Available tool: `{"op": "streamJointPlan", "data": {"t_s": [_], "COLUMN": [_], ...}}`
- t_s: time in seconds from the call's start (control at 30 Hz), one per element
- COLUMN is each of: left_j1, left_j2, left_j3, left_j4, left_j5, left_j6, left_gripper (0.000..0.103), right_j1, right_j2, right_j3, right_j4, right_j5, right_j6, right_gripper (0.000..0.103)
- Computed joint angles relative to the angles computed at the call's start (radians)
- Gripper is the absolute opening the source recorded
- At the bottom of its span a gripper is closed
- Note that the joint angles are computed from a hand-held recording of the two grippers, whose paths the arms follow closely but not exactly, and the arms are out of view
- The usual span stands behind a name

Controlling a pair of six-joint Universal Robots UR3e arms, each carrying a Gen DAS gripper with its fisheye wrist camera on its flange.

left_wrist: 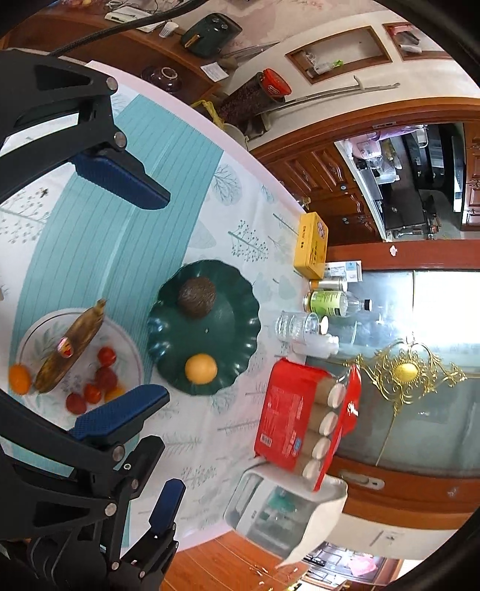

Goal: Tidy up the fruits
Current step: 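Move both tools back toward the fruit plate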

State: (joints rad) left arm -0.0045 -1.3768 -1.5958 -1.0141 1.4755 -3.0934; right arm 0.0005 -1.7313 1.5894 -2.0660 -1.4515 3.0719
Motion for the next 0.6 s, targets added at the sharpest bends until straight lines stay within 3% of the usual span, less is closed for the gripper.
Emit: {"op": "streamJointPlan", "data": {"t_s": [0.6], "left_j1": [-0.048], "left_j2": [0.158], "left_j3": [-0.195], "left_j4": [-0.031], "left_j5": [0.014], "left_j6": [0.029], "left_gripper": [0.095], "right_j1": [-0.121], "right_j2": [-0.408], "right_j3": [0.317], "right_j4": [0.106], "right_j5": [0.027], "right_j6": [-0.077], "right_gripper": [0.059]}}
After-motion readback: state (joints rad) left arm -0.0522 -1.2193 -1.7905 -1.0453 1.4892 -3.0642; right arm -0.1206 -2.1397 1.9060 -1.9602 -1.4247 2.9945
